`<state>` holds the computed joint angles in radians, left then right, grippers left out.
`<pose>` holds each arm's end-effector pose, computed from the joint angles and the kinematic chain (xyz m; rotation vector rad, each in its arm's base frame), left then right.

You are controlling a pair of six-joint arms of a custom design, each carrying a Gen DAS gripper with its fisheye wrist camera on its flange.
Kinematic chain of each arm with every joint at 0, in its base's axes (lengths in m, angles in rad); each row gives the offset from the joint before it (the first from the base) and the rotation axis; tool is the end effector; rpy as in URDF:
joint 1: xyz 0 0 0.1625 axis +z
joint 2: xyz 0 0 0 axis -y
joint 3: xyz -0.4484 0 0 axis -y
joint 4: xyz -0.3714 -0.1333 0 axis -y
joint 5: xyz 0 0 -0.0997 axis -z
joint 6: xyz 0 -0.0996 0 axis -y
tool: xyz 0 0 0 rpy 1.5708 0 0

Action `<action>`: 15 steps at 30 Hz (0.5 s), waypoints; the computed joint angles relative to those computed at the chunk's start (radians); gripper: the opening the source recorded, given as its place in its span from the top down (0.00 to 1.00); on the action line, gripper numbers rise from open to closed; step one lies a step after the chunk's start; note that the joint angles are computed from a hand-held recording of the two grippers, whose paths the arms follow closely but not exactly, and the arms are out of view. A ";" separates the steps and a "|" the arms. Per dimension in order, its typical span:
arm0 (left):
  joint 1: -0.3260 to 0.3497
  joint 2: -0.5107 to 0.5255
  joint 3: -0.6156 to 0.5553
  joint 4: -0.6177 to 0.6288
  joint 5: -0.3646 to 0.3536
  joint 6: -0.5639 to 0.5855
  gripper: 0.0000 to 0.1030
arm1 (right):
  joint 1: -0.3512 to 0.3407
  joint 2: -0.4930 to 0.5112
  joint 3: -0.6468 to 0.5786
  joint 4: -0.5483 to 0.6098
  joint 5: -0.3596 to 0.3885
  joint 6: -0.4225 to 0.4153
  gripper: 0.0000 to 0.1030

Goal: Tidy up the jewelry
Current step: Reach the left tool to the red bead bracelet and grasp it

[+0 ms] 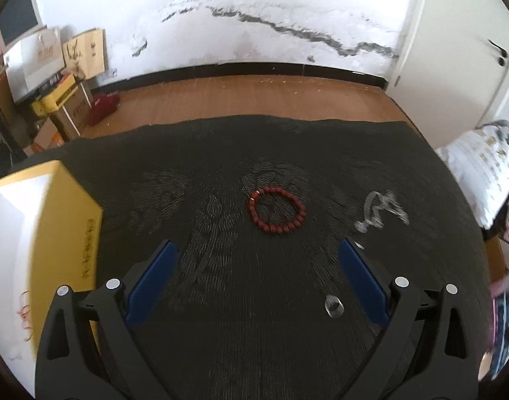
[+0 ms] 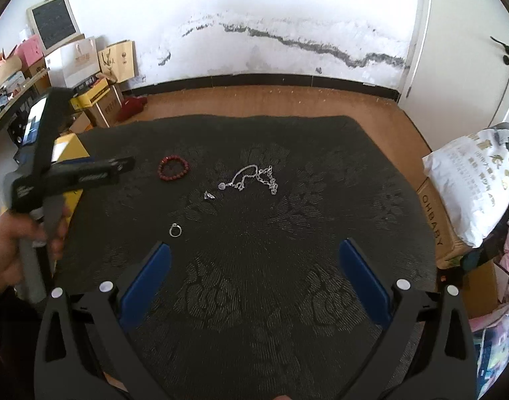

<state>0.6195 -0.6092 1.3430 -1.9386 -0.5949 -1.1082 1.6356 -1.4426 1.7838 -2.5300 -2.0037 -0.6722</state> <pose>-0.4582 -0.5918 0.0826 0.0435 2.2332 -0.7994 0.1264 -0.5339 0.4670 0.7338 -2.3854 0.5947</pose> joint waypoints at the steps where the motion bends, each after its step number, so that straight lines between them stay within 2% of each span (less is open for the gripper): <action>1: 0.020 0.015 -0.010 -0.009 0.004 0.014 0.08 | -0.005 0.014 -0.002 -0.007 0.000 -0.005 0.05; 6: 0.084 0.076 -0.050 -0.003 0.050 0.050 0.08 | -0.022 0.071 0.000 -0.051 0.012 -0.030 0.05; 12: 0.136 0.113 -0.095 0.016 0.030 0.078 0.08 | -0.037 0.109 0.003 -0.065 0.011 -0.068 0.05; 15: 0.143 0.103 -0.057 -0.090 0.032 0.113 0.08 | -0.039 0.113 0.002 -0.060 0.023 -0.079 0.05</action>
<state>0.7620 -0.5058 1.2858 -2.0281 -0.5627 -0.9953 1.5965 -1.3296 1.7855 -2.5898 -1.9805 -0.7515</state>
